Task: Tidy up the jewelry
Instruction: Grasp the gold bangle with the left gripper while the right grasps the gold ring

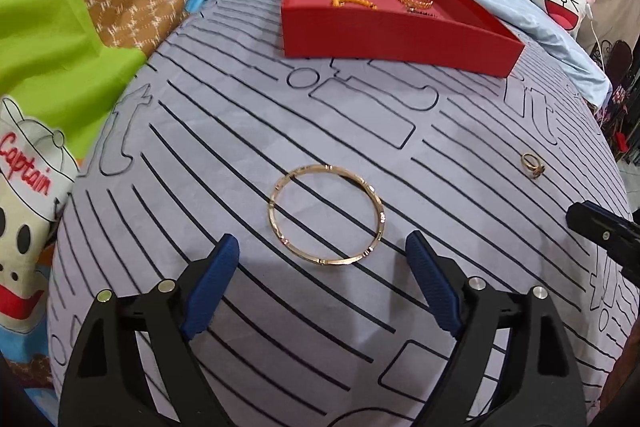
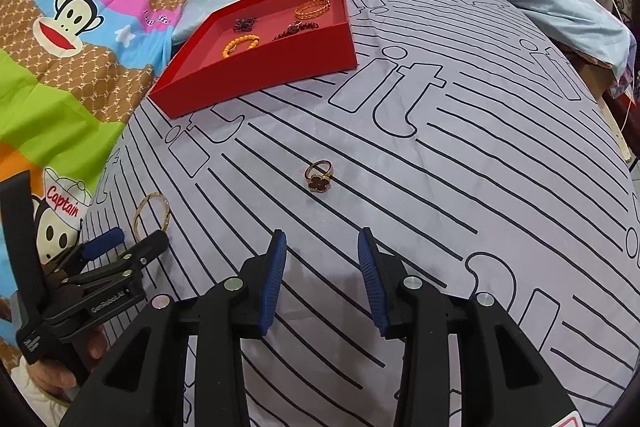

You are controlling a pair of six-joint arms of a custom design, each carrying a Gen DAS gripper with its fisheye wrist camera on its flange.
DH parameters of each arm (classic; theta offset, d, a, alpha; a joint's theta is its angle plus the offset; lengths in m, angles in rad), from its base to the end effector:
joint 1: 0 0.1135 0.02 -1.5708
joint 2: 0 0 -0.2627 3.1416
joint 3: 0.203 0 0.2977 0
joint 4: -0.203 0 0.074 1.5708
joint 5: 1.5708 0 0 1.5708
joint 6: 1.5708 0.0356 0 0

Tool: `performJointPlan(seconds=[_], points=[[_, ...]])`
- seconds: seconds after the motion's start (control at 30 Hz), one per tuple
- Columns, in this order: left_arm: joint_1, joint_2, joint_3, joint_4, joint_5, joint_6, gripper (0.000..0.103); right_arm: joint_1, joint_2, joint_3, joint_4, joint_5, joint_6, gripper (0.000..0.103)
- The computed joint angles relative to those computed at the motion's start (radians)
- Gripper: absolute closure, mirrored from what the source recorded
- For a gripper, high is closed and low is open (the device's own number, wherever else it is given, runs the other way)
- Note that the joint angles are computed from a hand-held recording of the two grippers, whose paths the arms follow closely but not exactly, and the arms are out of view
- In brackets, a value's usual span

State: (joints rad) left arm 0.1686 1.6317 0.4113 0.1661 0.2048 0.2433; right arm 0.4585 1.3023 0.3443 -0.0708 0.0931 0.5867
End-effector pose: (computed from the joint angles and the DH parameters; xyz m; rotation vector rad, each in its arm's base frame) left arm 0.2439 0.0342 0.0278 0.1672 2.5889 -0.1208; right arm 0.2019 0.0960 0.0690 0.2013 2.6074 0.2571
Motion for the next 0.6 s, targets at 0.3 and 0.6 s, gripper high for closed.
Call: performJointPlan(seconds=[0.3, 0.6], points=[[-0.012, 0.011, -0.008, 0.036, -0.015, 0.01, 0.026, 0.002, 0.027, 0.006, 0.016, -0.008, -0.001, 0.066], [-0.036, 0.03, 0.006, 0.058, -0.04, 0.002, 0.03, 0.012, 0.028, 0.009, 0.01, 0.0, 0.008, 0.066]])
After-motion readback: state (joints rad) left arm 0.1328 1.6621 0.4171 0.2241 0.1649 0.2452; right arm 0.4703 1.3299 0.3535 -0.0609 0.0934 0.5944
